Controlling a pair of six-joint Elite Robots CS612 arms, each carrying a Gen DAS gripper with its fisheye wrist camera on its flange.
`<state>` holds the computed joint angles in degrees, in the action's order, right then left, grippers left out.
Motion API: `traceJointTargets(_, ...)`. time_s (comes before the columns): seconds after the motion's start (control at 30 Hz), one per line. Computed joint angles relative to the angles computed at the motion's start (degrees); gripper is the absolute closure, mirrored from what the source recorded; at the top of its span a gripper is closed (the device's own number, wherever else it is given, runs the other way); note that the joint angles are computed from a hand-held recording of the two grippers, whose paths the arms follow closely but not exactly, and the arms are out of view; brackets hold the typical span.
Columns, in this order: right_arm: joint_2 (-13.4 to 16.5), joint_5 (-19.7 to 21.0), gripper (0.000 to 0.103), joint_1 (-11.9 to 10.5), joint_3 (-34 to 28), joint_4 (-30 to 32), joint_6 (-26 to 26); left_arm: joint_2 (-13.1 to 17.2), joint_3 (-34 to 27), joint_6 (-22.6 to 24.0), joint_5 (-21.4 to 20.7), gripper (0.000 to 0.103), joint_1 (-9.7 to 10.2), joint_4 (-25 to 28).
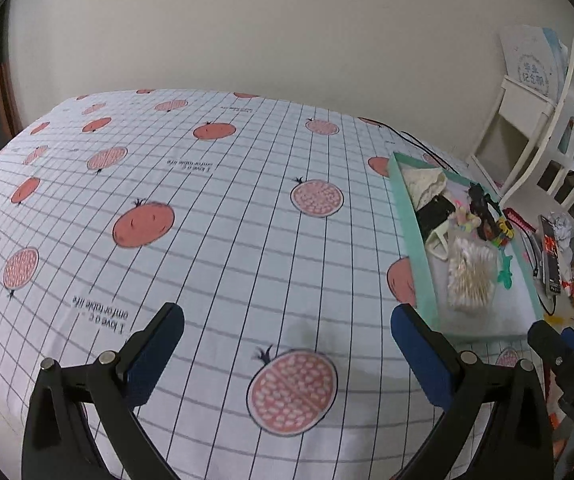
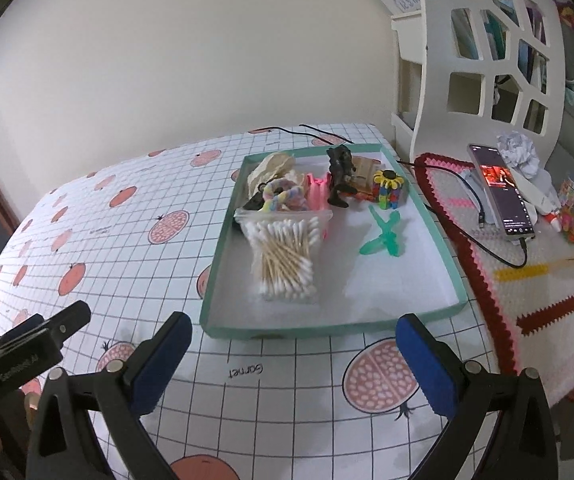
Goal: Organize objects
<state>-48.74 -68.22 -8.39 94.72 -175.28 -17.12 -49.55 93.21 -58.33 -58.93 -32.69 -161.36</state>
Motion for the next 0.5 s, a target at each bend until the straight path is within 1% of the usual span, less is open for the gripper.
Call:
traceJointTargets(0.1,-0.1,0.8,0.0,-0.2,0.8,-0.9,0.1,-0.4,1.3,0.3,0.0,0.0,-0.5,-0.9)
traceJointTargets(0.13,-0.2,0.7,0.0,-0.2,1.2,-1.4,0.0,-0.5,1.9,0.4,0.6,0.0,-0.79,-0.9)
traceJointTargets(0.23,-0.3,0.7,0.0,-0.2,2.0,-1.8,0.0,-0.7,2.6,0.3,1.8,0.0,-1.38,0.3)
traceJointTargets(0.33,-0.2,1.3,0.0,-0.5,2.7,-1.3,0.7,-0.7,3.4,0.2,1.0,0.0,-1.52,0.6)
traceJointTargets(0.5,0.0,0.3,0.0,-0.5,3.8,-1.8,0.9,-0.6,4.3,0.0,0.1,0.0,-1.62,0.8)
